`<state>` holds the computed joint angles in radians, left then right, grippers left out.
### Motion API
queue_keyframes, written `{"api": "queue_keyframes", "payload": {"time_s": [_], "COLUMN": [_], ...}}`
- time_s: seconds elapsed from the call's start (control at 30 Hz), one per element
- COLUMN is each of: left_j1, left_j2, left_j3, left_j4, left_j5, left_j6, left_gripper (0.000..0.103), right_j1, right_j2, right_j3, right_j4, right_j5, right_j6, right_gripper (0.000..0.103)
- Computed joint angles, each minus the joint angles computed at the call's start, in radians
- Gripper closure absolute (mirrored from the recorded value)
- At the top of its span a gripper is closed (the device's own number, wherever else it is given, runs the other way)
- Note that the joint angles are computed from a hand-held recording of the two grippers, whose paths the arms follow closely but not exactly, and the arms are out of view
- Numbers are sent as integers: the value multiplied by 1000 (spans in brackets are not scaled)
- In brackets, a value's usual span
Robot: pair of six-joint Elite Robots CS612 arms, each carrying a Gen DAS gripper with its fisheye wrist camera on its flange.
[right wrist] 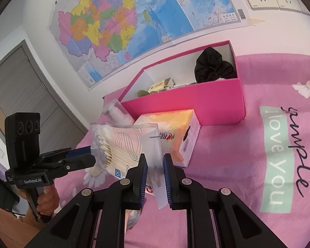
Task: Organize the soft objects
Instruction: 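Lift the cotton swab bag with the right gripper and carry it over the box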
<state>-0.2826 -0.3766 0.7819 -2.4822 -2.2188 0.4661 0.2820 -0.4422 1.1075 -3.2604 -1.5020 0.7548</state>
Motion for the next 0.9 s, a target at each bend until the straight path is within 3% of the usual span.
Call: {"api": "queue_keyframes", "payload": {"time_s": [0.9], "left_j1": [-18], "left_j2": [27], "left_j3": [-78], "left_j4": [-41], "left_j5": [11], "left_j6": [-39], "left_gripper": [59], "right_j1": [-21], "right_j2": [0], "right_j3": [-25], "right_j4": [-24], "right_j5": [-20], "right_j6": [-35], "right_gripper": [88]}}
